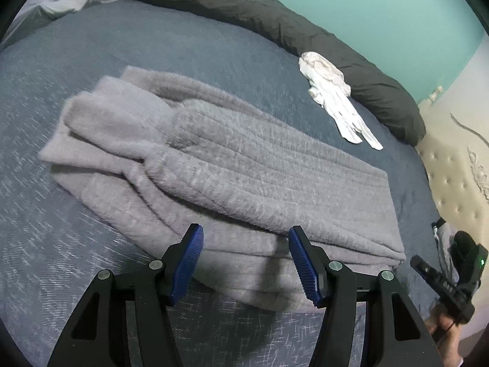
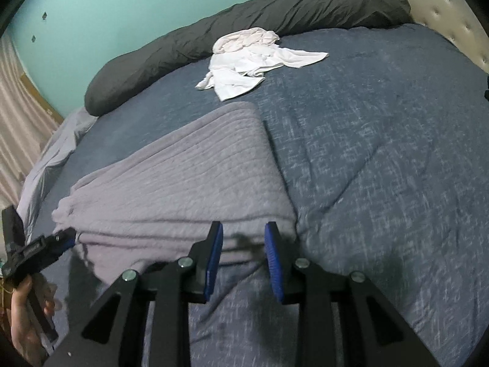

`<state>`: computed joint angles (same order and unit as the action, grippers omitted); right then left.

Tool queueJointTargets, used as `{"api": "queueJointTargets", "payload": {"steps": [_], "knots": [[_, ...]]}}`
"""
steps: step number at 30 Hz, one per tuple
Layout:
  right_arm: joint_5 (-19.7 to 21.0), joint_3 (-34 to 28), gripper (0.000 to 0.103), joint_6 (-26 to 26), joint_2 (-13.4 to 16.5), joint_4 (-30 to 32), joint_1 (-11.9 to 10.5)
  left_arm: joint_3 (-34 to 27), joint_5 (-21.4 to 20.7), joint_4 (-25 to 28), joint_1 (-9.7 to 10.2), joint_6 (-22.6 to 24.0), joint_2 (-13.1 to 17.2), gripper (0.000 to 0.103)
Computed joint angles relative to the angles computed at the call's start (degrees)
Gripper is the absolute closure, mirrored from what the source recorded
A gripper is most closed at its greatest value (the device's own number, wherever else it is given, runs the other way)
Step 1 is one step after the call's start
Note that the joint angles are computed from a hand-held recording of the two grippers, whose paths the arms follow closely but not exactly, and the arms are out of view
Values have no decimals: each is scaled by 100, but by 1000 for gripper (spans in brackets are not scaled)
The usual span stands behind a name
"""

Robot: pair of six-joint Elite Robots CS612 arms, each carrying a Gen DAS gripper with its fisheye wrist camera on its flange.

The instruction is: Fold clothes

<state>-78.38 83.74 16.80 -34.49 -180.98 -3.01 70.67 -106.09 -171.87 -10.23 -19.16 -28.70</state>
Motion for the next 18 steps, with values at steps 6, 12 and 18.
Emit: {"api": "queueJointTargets", "payload": {"steps": [6,12,18], "knots": [[346,172,74,125,-14,-267,-13,103,431,-621,48,-187,-70,41],[678,199,74,112,-1,-279,-14,-141,522,-532,75,-302,44,41],[881,279,74,135,-32,-466,-56,-314,1100,4,-55,68,132,41]]}}
